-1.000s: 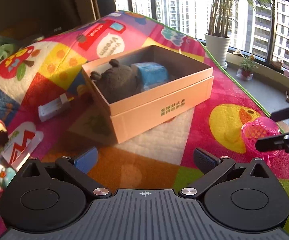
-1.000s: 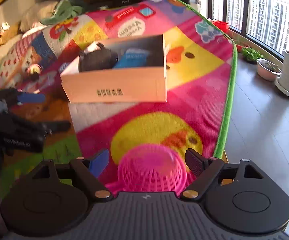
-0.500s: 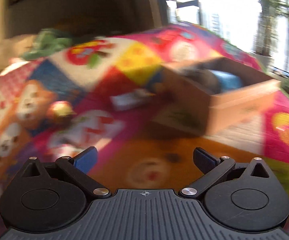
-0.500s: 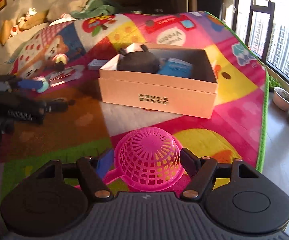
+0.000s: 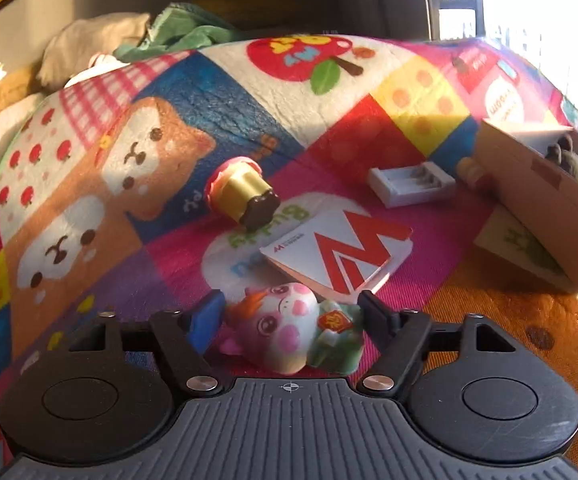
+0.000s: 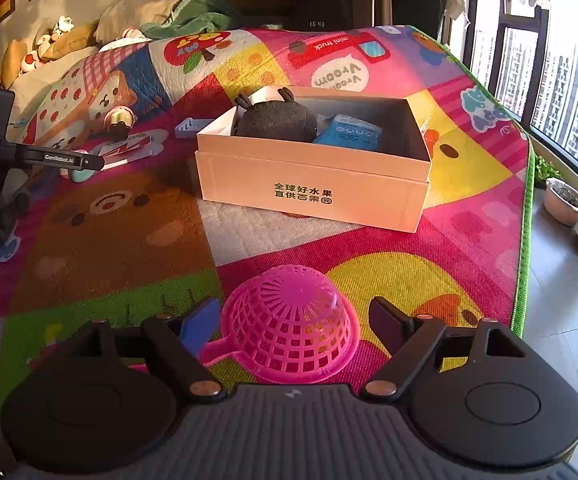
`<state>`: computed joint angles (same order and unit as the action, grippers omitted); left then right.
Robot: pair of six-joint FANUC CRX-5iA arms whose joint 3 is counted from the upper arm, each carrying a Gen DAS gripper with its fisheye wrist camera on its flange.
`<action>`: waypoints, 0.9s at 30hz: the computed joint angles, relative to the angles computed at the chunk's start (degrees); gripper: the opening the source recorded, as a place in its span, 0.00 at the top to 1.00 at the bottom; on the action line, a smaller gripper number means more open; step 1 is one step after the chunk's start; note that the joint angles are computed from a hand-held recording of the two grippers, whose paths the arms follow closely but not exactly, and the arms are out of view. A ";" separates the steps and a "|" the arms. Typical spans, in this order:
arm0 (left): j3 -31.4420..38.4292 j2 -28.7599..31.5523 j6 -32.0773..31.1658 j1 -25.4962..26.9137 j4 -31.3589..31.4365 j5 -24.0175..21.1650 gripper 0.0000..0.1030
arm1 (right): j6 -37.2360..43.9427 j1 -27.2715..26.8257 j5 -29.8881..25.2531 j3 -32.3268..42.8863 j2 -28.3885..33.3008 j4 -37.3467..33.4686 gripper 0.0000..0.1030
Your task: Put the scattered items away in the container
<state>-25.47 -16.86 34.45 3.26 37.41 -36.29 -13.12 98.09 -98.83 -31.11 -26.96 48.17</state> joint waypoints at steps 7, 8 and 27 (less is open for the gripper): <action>-7.15 -7.25 -15.87 -0.43 13.11 -7.74 0.27 | -0.15 0.15 -0.85 0.27 -0.10 1.09 0.15; -8.06 -8.54 -18.00 -0.35 14.86 -10.68 0.27 | 0.58 -0.39 -0.29 0.54 -0.15 1.83 0.15; -8.99 -10.07 -5.57 11.92 17.56 -11.39 0.00 | 59.83 -44.20 31.82 63.14 44.01 -27.90 0.15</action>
